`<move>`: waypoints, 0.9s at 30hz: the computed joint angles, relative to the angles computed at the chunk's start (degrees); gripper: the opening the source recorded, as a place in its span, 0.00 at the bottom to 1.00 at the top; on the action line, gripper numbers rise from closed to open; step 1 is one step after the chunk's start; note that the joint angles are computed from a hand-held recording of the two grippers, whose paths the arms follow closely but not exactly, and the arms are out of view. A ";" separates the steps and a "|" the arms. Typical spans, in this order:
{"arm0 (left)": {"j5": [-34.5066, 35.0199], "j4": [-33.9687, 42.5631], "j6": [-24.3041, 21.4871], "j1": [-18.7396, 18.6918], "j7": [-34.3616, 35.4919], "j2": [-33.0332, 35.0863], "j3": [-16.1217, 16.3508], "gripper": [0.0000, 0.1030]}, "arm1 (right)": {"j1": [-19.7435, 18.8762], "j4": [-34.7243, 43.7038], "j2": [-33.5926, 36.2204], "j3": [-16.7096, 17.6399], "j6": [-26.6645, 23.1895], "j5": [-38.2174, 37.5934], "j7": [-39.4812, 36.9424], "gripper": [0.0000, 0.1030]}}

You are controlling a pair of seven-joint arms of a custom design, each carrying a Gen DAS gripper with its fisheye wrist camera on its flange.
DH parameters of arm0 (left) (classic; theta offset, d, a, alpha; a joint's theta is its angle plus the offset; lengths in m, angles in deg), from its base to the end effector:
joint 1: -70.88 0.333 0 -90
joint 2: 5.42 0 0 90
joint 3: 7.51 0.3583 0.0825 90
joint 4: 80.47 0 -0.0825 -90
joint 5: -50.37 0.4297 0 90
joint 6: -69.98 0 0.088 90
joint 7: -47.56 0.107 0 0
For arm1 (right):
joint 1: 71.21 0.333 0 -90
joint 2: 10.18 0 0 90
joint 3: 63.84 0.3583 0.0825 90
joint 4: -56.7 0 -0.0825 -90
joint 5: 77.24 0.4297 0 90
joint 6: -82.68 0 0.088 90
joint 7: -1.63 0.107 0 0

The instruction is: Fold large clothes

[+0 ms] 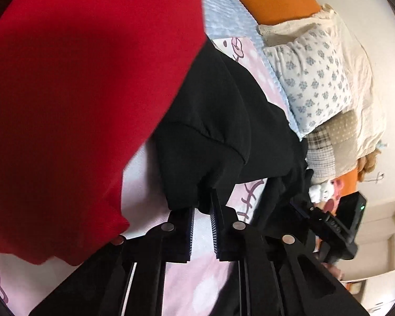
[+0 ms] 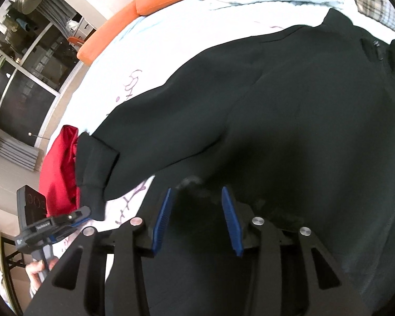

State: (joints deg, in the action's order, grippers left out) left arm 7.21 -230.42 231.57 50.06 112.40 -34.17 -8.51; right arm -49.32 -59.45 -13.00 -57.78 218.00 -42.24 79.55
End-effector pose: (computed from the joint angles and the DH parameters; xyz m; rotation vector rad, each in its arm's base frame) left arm 0.4206 -0.1323 0.4991 2.4725 -1.1602 1.1368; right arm 0.5391 0.2954 0.5361 -2.0711 1.4622 0.2300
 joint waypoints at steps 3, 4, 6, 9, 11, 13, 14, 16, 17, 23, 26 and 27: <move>3.21 1.25 -2.31 1.78 -0.85 -0.68 -0.66 0.13 | -0.59 -0.71 -1.25 -0.58 -0.29 -0.55 -0.93 0.38; 3.20 1.66 -2.82 1.72 -0.70 -1.20 -0.28 0.13 | -0.85 -1.20 -1.98 -0.80 -0.22 -1.17 -0.84 0.38; 5.02 3.00 -4.87 2.70 -0.79 -2.55 -0.39 0.12 | -1.40 -2.08 -3.35 -1.38 -0.42 -2.12 -0.74 0.40; 13.44 7.26 -11.39 6.77 -2.46 -4.83 -3.04 0.12 | -1.76 -2.68 -4.44 -2.19 -1.40 -1.16 -1.24 0.40; 15.84 10.31 -15.06 6.45 -1.54 -6.30 -2.95 0.12 | -1.81 -2.92 -4.89 -2.82 -2.66 1.43 -2.40 0.40; 15.61 13.08 -17.07 4.61 0.60 -6.43 -2.36 0.12 | -1.67 -3.01 -4.96 -2.93 -3.13 3.34 -3.67 0.39; 15.12 14.99 -18.13 3.21 2.18 -6.58 -2.19 0.11 | -1.67 -2.95 -4.83 -2.68 -2.86 2.88 -3.60 0.39; 13.19 17.71 -18.85 0.30 5.65 -6.20 -1.90 0.11 | -1.71 -2.40 -4.22 -2.34 -2.90 1.86 -2.55 0.39; 12.65 19.59 -19.70 -1.09 7.77 -5.65 -2.04 0.10 | -1.70 -2.10 -4.01 -2.29 -3.06 2.11 -2.16 0.39; 7.65 32.04 -25.66 -7.95 20.07 3.04 -5.66 0.07 | -2.34 -4.38 -8.69 -2.93 -3.68 0.38 -2.63 0.40; 4.09 35.23 -27.59 -9.58 24.09 7.34 -8.14 0.07 | -3.01 -6.73 -12.55 -3.91 -4.15 -1.86 -2.55 0.40; 1.82 36.11 -28.40 -10.37 25.57 9.04 -8.59 0.07 | -3.25 -7.78 -14.08 -4.40 -4.36 -2.33 -2.65 0.40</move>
State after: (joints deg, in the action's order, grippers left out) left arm 9.04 -194.32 203.17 39.69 137.97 -25.13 -17.09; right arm -52.57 -67.23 -27.08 -62.18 213.65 -44.57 76.90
